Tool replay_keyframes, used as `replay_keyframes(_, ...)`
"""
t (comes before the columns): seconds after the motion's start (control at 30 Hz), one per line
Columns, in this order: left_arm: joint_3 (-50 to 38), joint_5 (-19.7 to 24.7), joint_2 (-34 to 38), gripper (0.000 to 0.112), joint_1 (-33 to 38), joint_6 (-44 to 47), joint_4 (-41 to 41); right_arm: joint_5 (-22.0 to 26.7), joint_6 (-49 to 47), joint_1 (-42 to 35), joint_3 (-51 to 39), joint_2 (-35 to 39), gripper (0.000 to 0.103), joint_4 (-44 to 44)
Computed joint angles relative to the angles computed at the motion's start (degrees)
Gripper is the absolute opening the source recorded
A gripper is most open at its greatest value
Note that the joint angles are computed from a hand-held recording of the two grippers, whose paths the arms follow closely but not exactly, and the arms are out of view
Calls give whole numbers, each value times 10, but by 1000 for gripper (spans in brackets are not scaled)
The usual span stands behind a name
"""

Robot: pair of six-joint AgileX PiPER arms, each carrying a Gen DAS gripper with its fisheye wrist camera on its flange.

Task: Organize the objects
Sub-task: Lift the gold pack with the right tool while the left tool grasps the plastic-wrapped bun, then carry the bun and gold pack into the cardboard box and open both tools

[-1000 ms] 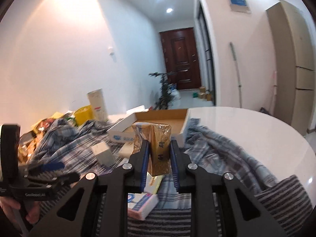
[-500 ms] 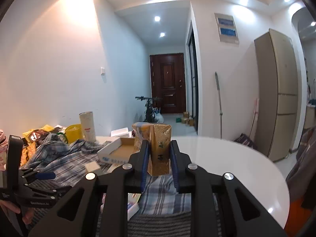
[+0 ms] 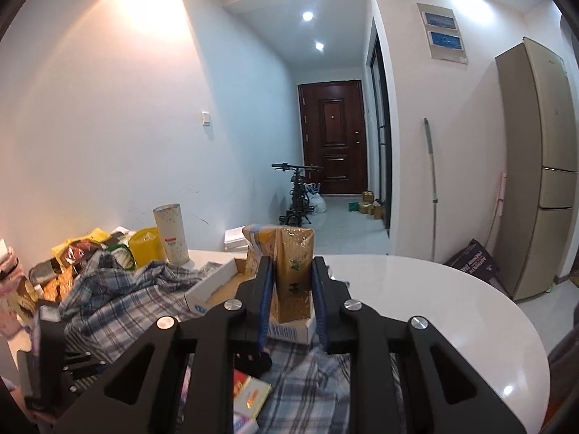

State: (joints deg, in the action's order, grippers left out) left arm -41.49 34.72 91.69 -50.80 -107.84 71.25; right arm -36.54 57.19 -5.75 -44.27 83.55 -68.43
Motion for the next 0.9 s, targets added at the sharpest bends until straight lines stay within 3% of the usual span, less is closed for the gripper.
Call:
replay_keyframes(0.2,-58,48,-50,42,15,75,0,18,35,28,-71,37,20,1)
replay_keyframes(0.37,-121,76,-31,42,41,54,78,68,-19,69,-120,89,20,75)
replay_keyframes(0.47,-151,58,-12,42,68,30,118,49,-20,65,-133,119,20,86)
replay_keyframes(0.63,-187,50,23,42,104,-21,187,10,-102,56,-121,157,20,165)
replay_keyframes(0.8,-215,-2,60,42,151,-52,236,7,-138,58,-133,195,20,204)
replay_keyframes(0.9,-222,-9,89,42,170,-108,286,7,-148,61,-140,212,20,208)
